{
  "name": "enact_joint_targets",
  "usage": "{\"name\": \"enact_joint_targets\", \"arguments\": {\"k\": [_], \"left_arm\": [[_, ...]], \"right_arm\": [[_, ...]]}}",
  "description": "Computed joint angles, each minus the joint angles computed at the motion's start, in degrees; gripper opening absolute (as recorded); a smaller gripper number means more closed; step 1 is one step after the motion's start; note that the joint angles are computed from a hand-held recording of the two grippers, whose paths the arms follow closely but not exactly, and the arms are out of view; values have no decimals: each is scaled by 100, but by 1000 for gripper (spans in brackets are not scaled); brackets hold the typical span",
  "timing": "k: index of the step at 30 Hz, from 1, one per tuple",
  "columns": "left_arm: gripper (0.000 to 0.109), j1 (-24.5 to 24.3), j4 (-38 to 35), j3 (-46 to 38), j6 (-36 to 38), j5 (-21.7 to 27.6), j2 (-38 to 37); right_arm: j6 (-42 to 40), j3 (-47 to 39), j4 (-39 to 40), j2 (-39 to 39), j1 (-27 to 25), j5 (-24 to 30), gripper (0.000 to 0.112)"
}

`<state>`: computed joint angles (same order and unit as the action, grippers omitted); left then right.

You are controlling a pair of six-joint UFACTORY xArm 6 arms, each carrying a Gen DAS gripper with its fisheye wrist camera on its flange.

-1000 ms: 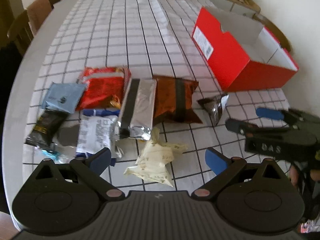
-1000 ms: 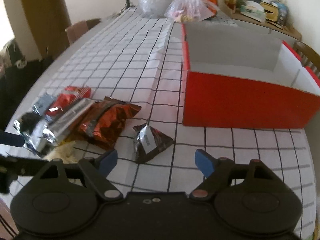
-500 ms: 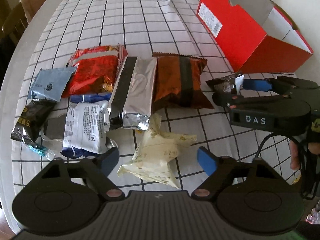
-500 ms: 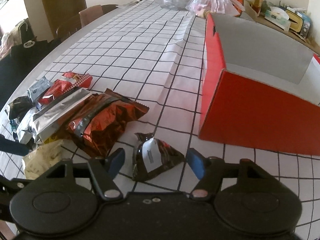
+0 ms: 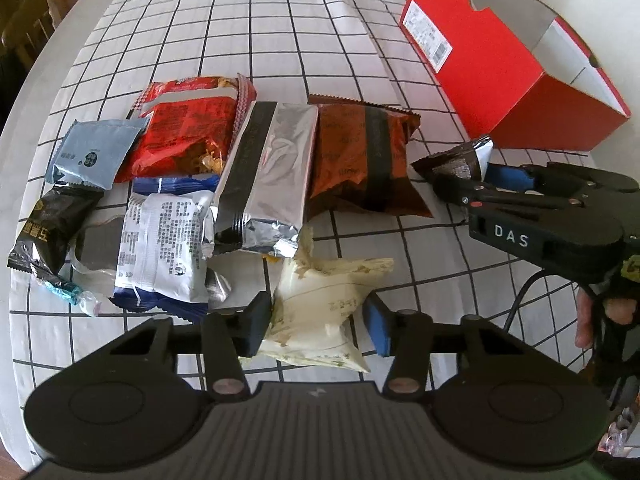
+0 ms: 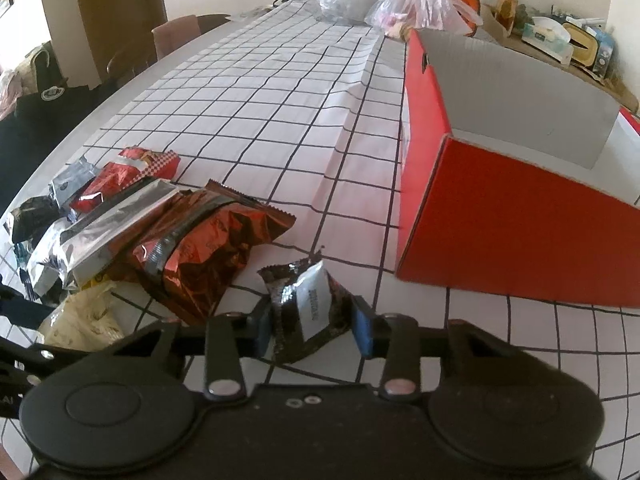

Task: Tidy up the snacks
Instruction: 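Grasp the cream pastry bag with left gripper while right grasps dark triangular packet, then carry both held packets over the open red box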

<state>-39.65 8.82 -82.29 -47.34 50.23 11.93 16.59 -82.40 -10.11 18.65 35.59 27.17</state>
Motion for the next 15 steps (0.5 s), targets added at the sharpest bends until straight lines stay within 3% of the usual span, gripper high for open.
{"name": "enact_joint_targets", "arguments": {"k": [4,15], "left_arm": [[36,3,-3,57,10,-52,-41],[33,54,-150,364,-30,-398,-256]], "right_arm": [[329,98,-252,-69,9,-82,32],[1289,484,-984,-481,62,-110,28]]}}
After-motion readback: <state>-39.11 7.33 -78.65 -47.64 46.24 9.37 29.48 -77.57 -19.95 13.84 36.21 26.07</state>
